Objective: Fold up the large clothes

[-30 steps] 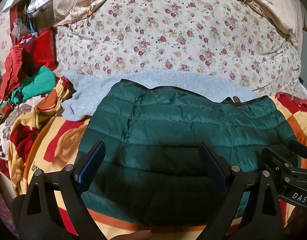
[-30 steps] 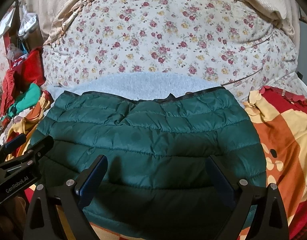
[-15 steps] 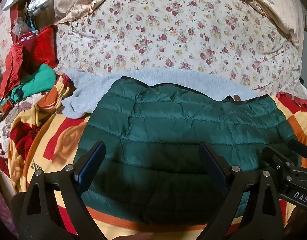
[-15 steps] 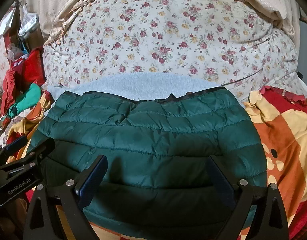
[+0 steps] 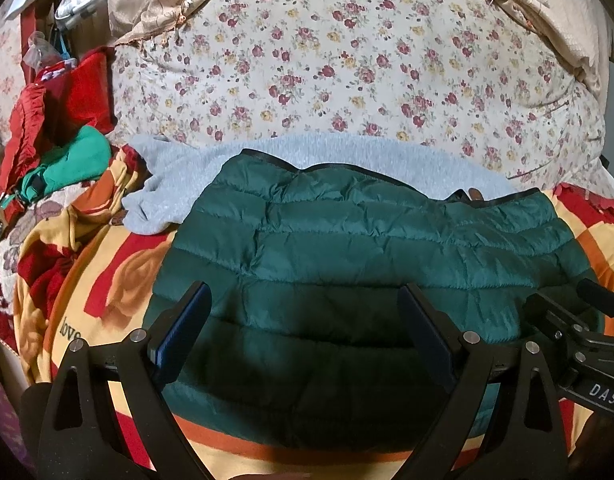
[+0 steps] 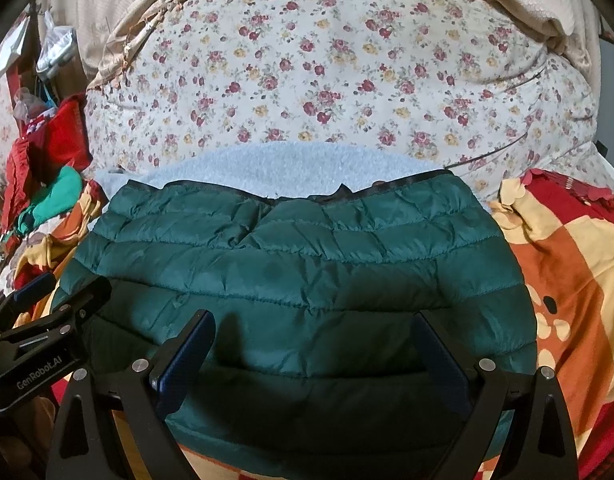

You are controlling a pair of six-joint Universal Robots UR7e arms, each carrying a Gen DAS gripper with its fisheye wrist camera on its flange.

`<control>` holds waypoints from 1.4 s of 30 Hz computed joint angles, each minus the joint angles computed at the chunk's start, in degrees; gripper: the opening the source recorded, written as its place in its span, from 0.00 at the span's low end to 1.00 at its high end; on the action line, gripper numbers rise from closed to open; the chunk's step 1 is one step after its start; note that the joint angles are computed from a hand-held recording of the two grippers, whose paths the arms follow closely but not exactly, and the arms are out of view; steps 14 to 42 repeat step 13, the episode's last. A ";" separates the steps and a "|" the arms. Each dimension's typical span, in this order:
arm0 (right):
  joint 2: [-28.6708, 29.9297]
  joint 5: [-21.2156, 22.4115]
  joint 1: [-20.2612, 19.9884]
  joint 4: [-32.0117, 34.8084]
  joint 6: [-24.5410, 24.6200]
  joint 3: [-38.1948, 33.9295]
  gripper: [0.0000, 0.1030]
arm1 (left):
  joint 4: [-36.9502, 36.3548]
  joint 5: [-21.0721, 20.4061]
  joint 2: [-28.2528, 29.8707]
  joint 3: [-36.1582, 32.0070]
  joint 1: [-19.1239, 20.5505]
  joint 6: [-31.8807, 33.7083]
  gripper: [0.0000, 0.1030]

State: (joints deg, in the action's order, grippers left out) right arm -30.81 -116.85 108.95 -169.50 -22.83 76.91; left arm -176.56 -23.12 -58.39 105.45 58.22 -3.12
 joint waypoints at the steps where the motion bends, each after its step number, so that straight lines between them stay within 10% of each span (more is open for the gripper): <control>1: 0.11 -0.11 -0.05 0.15 -0.14 -0.14 0.94 | 1.36 -0.45 0.05 -0.30 0.15 -0.91 0.92; 42: 0.07 2.17 -1.96 1.95 -0.01 -2.17 0.94 | 2.69 -0.92 1.48 -2.75 0.30 2.90 0.92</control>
